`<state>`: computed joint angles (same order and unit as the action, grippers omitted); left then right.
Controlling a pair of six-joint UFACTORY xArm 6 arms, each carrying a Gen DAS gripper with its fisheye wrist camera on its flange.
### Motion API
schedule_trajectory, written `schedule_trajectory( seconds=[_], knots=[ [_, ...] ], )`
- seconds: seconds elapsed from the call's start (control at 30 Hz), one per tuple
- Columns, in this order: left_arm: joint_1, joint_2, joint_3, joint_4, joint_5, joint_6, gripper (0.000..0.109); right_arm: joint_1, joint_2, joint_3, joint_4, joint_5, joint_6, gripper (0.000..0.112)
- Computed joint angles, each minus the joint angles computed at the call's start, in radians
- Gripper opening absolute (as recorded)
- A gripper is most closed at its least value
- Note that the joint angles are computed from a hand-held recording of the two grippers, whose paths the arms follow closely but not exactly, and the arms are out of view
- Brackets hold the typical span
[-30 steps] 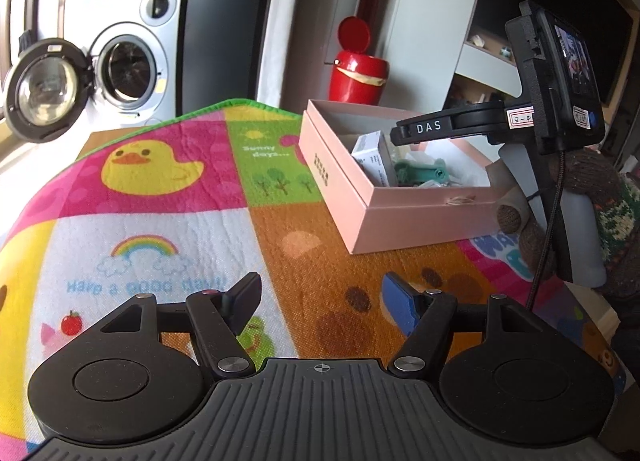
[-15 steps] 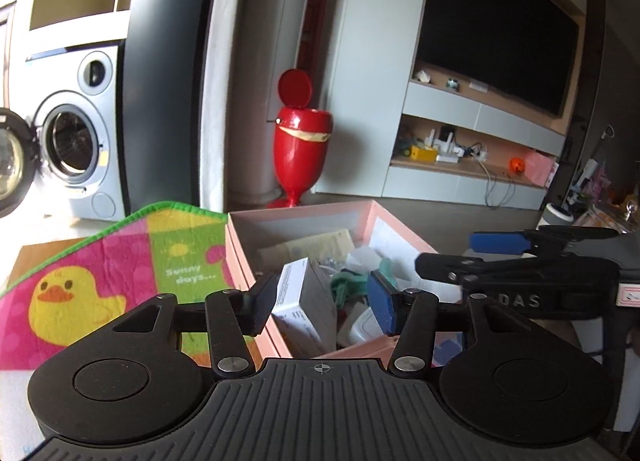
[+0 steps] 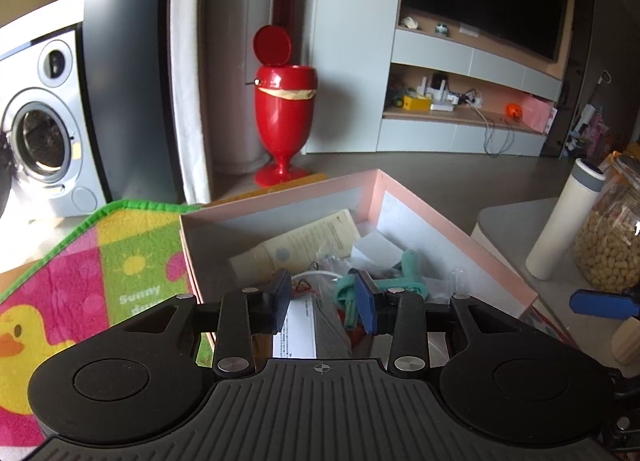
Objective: Organize rigid objects
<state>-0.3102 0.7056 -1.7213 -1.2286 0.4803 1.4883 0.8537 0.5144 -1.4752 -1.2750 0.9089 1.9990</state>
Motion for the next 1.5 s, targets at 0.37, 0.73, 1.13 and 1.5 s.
schedule_trajectory(
  seconds=[0.37, 0.73, 1.13, 1.5],
  knots=[
    [0.109, -0.219, 0.248, -0.292, 0.043, 0.176, 0.040, 0.036, 0.033, -0.031, 0.017, -0.008, -0.040, 0.078],
    [0.127, -0.411, 0.672, -0.509, -0.224, 0.453, 0.041, 0.049, 0.230, -0.267, 0.284, -0.065, -0.237, 0.083],
    [0.082, -0.374, 0.628, -1.046, -0.251, 0.947, 0.060, 0.053, 0.265, -0.290, 0.232, -0.003, -0.166, 0.103],
    [0.065, -0.353, 0.596, -1.085, -0.275, 0.953, 0.064, 0.061, 0.314, -0.363, 0.230, 0.058, -0.158, 0.103]
  ],
)
